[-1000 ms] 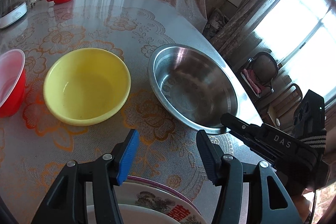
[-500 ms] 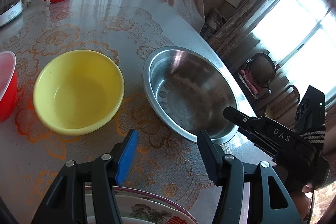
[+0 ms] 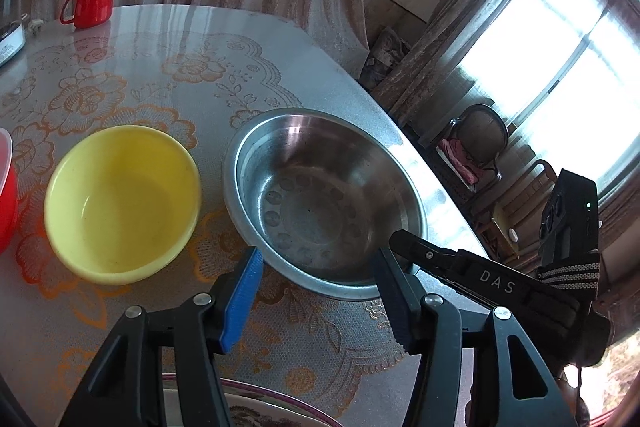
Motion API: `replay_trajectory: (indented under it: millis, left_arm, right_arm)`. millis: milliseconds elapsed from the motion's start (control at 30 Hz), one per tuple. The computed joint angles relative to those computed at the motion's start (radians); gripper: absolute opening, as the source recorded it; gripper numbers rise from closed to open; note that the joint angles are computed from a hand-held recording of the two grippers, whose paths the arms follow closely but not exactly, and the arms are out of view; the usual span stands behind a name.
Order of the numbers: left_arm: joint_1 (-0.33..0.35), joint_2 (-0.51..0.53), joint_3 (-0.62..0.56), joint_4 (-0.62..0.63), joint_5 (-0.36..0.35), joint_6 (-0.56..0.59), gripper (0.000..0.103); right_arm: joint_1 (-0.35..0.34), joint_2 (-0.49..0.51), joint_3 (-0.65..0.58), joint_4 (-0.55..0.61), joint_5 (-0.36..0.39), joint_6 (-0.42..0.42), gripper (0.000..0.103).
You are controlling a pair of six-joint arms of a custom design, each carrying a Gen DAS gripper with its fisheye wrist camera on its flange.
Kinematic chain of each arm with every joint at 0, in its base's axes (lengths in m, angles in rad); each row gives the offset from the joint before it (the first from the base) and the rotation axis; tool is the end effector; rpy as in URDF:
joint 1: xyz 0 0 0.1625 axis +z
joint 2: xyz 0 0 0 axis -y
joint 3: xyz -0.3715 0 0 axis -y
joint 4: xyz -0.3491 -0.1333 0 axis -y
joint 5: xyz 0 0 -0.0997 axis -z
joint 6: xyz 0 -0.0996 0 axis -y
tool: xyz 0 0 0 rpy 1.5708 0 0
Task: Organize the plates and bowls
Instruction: 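Move the left gripper to the stainless steel bowl rim, then close the left gripper on the steel bowl rim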
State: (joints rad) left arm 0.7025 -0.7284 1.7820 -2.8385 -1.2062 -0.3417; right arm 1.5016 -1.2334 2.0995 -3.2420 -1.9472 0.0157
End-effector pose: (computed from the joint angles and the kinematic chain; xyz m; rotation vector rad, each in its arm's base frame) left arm -0.3237 -0.4952 0.0366 0.7017 2.8247 -0.5623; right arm 0.0629 -0.4905 0.2548 -0.3149 -2.5396 1.0727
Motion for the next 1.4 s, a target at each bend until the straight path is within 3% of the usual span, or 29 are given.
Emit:
replay_trajectory:
  millis: [67, 300, 867, 1067, 1200, 1267, 1400]
  left_arm:
    - [0.003, -0.007, 0.005, -0.008, -0.038, 0.013, 0.055]
    - [-0.011, -0.009, 0.011, 0.006, -0.046, 0.026, 0.055]
    - [0.01, 0.01, -0.036, 0.107, 0.054, -0.053, 0.055]
    - [0.027, 0.056, -0.103, 0.167, 0.081, -0.081, 0.047]
    - [0.042, 0.073, -0.131, 0.195, 0.068, -0.098, 0.031]
    - [0.046, 0.077, -0.138, 0.204, 0.063, -0.098, 0.019]
    - [0.038, 0.064, -0.114, 0.187, 0.044, -0.085, 0.019]
  right_arm:
    - [-0.005, -0.013, 0.011, 0.009, 0.024, 0.008, 0.016]
    - [0.007, -0.024, 0.032, 0.015, 0.032, 0.012, 0.017]
    - [-0.029, -0.06, 0.076, -0.021, 0.064, 0.027, 0.017]
    - [-0.019, -0.035, 0.048, -0.022, 0.016, 0.009, 0.024]
    - [-0.029, -0.026, 0.042, -0.033, 0.022, -0.001, 0.027]
    - [-0.027, -0.016, 0.04, -0.047, 0.016, -0.013, 0.026]
    - [-0.028, -0.024, 0.046, -0.04, 0.028, -0.019, 0.015]
